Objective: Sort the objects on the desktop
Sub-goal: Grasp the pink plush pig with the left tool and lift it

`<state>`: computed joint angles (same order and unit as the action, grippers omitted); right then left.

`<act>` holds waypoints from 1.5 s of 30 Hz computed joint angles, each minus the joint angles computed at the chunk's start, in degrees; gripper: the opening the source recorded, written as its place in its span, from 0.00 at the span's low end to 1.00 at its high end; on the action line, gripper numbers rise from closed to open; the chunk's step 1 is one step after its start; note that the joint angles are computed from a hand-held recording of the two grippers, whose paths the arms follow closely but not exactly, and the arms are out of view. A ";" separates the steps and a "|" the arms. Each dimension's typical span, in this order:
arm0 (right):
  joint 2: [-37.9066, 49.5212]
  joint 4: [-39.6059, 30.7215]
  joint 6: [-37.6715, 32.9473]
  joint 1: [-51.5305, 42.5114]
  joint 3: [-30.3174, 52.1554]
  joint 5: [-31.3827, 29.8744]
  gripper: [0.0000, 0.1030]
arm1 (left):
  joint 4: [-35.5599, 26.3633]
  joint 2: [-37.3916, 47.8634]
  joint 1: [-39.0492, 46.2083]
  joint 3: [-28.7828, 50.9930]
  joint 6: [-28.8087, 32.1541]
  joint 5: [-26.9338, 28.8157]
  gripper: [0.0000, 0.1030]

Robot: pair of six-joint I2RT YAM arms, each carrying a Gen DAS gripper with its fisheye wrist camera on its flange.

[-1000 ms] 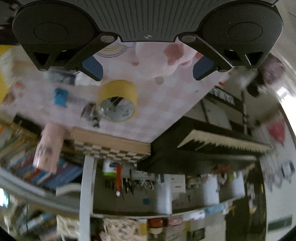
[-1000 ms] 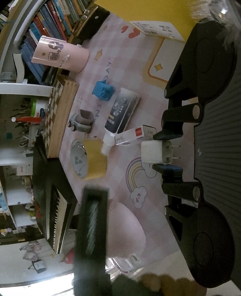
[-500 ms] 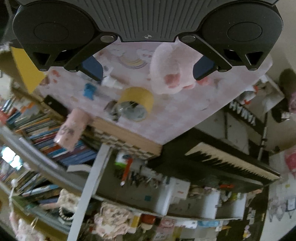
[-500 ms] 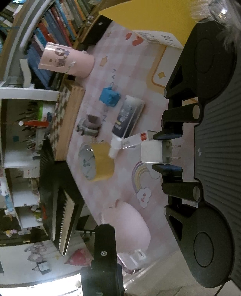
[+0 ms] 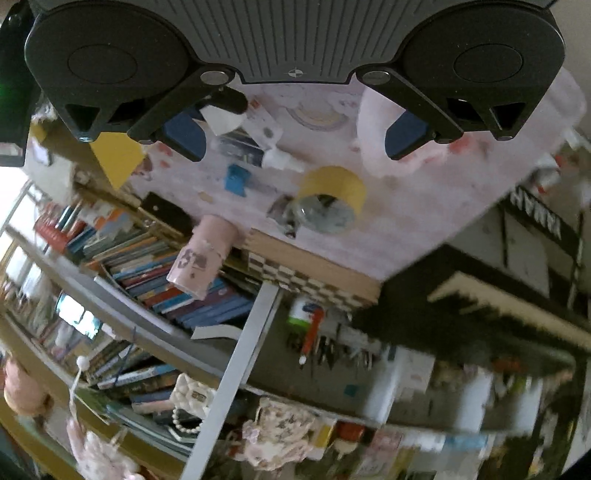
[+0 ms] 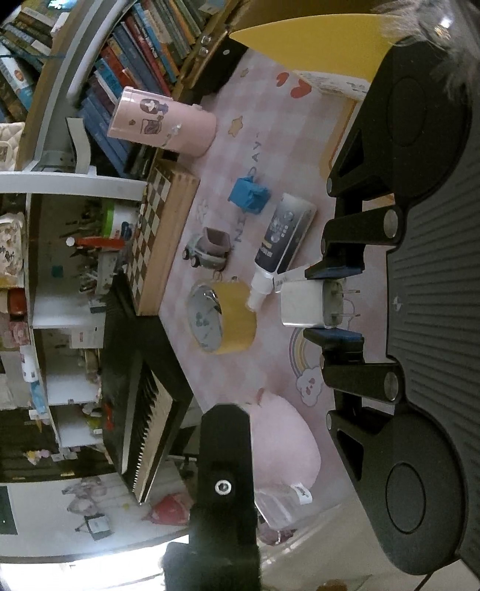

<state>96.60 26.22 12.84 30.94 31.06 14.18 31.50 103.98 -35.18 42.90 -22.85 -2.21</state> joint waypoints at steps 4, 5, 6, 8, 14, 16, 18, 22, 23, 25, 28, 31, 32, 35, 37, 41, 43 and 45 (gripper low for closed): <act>0.51 -0.23 0.28 -0.46 0.29 -0.72 0.24 | 0.10 -0.82 0.33 -0.50 3.45 3.33 1.00; 0.81 -0.32 0.30 -0.62 0.51 -1.04 0.24 | -0.39 -0.87 0.21 -0.32 4.13 3.36 1.00; 1.08 -0.40 0.31 -0.72 0.69 -1.28 0.24 | -1.09 -0.86 -0.10 0.03 4.30 2.34 1.00; 1.58 -0.57 0.25 -0.98 1.02 -1.74 0.24 | -1.20 -0.49 0.12 0.38 3.85 1.64 1.00; 2.36 -0.26 -0.03 -1.66 1.15 -2.82 0.24 | -6.47 2.79 0.98 4.96 4.34 -2.61 1.00; 2.63 -0.39 -0.33 -1.88 1.33 -3.42 0.24 | -8.06 3.85 1.09 5.88 4.40 -2.95 1.00; 2.98 -0.56 -0.71 -1.97 1.58 -3.96 0.24 | -8.15 4.50 0.96 5.68 4.71 -2.67 1.00; 3.61 -0.95 -1.27 -2.25 2.07 -4.86 0.24 | -9.82 6.40 -1.18 6.96 7.56 -10.66 1.00; 3.74 -1.01 -1.39 -2.36 2.15 -5.08 0.24 | -10.27 6.81 -1.70 7.44 8.00 -13.28 1.00; 4.00 -1.19 -1.45 -2.57 2.34 -5.50 0.24 | -12.12 7.78 -2.71 8.96 8.12 -18.61 1.00; 4.23 -1.40 -1.79 -2.96 2.61 -6.01 0.24 | -16.77 7.61 -3.20 11.13 4.80 -20.84 1.00; 4.37 -1.25 -2.33 -3.28 2.81 -6.27 0.24 | -10.84 5.06 -1.56 7.06 2.27 -14.20 1.00; 4.45 -1.23 -2.44 -3.40 2.93 -6.42 0.24 | -9.15 4.52 -1.33 6.10 1.85 -13.12 1.00; 4.56 -1.42 -2.82 -3.66 3.35 -6.77 0.24 | -7.89 3.80 -1.32 5.43 2.26 -12.20 1.00; 4.62 -1.47 -2.93 -3.67 3.52 -6.95 0.24 | -8.71 4.23 -1.33 6.12 2.54 -11.70 1.00; 4.73 -1.39 -3.00 -3.61 3.90 -7.25 0.24 | -7.95 3.98 -1.00 5.55 1.75 -10.54 1.00; 4.71 -1.31 -3.04 -3.52 4.05 -7.34 0.24 | -4.79 3.41 0.08 3.70 0.68 -7.82 1.00; 4.72 -1.31 -3.03 -3.39 4.27 -7.32 0.24 | 0.07 2.99 1.76 1.22 -1.49 -3.80 1.00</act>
